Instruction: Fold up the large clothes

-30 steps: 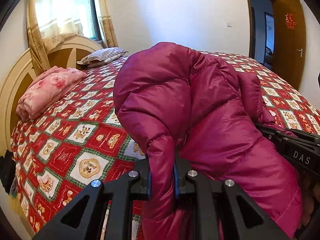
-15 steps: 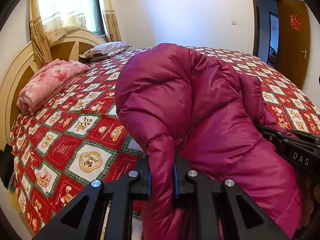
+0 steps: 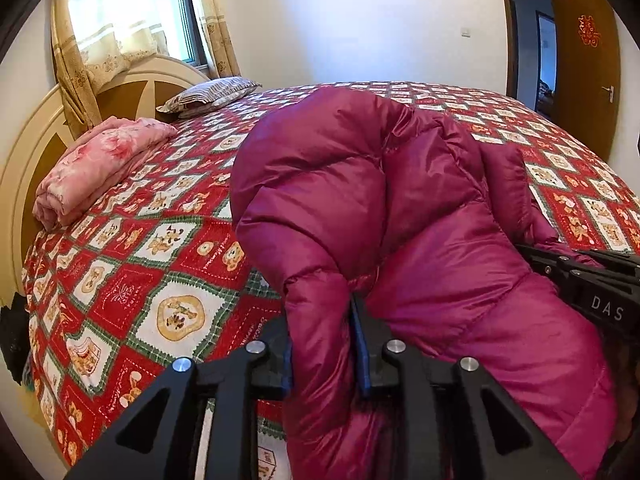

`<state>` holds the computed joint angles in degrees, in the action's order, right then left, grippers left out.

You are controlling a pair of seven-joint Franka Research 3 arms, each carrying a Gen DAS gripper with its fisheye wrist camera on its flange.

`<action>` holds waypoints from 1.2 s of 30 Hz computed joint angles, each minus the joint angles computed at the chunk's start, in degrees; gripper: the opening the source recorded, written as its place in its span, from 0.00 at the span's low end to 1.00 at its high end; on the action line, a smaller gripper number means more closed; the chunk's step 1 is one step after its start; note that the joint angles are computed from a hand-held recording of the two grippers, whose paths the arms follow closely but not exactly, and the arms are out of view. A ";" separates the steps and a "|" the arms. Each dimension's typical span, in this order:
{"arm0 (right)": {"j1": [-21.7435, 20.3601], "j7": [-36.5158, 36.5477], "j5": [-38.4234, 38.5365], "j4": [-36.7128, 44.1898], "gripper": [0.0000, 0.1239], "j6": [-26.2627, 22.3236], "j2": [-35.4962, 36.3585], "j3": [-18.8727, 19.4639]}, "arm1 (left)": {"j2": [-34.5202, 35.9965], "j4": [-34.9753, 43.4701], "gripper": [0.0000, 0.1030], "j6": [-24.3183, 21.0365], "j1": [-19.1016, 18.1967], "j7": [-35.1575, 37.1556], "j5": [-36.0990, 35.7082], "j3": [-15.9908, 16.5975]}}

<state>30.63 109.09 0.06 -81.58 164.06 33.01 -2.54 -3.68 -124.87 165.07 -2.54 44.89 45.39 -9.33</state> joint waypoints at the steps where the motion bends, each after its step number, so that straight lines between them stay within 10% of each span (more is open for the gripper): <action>1: 0.14 0.13 -0.12 0.11 0.14 -0.24 0.09 -0.17 | 0.14 0.08 0.28 -0.13 0.07 -0.45 0.70 -0.06; 18: 0.52 2.45 -1.30 1.48 0.18 -2.39 1.54 -0.85 | 1.70 1.14 0.63 -1.89 0.24 -10.31 10.40 0.64; 36: 0.93 4.33 -2.98 1.99 0.19 -2.84 1.95 -1.28 | 2.23 1.23 0.66 -0.98 0.29 -13.66 13.49 1.09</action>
